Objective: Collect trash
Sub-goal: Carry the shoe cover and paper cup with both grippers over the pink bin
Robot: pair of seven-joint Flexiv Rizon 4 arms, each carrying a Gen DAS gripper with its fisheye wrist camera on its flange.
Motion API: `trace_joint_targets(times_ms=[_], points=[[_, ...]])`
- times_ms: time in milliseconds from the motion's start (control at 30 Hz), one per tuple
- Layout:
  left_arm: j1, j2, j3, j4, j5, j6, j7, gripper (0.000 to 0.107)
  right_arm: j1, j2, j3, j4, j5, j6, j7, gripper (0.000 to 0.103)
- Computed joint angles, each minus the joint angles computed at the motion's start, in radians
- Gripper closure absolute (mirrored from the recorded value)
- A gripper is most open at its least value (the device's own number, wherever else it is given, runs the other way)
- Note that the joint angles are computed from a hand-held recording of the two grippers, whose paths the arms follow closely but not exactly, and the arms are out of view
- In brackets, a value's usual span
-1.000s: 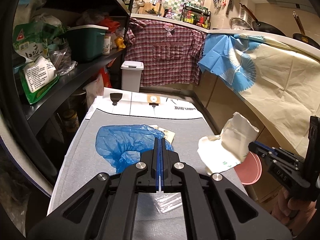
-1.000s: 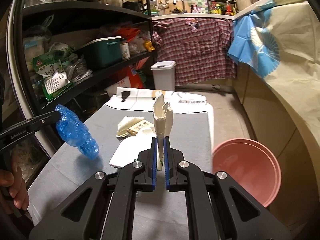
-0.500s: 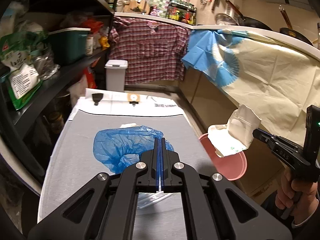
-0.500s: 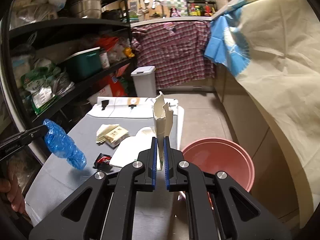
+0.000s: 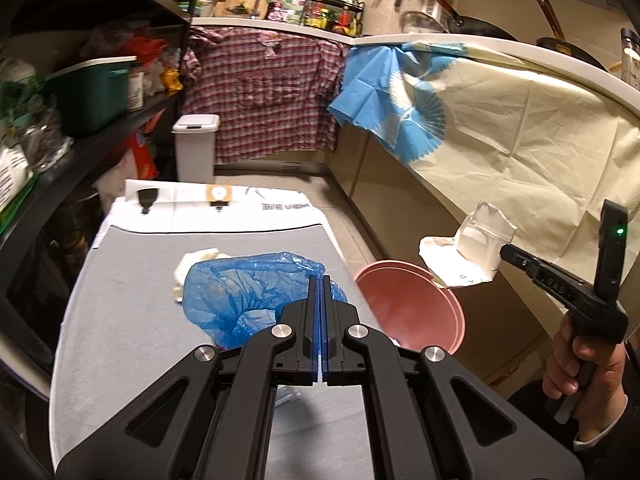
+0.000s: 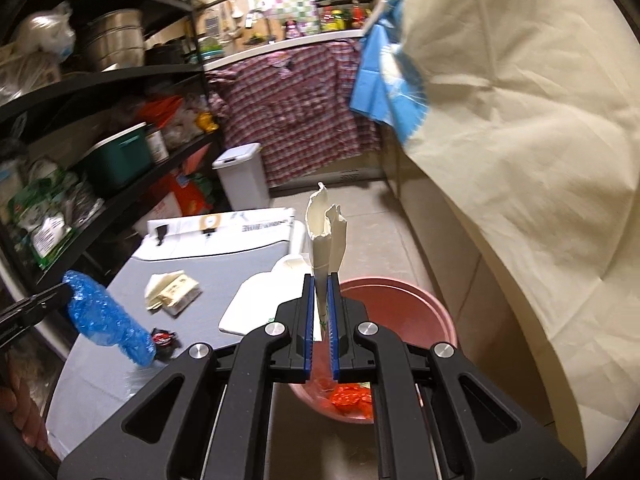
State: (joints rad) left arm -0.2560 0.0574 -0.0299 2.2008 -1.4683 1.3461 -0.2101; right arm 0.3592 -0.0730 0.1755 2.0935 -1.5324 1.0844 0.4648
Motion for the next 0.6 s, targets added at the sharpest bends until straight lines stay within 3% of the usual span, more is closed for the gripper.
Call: trace_joint_targets(times_ms=[600], points=[[-0.048, -0.138, -0.081, -0.153, 0.08, -0.041, -0.053, 0.107, -0.015, -0.029, -0.014, 0.049, 0.179, -0.086, -0.083, 0.096]])
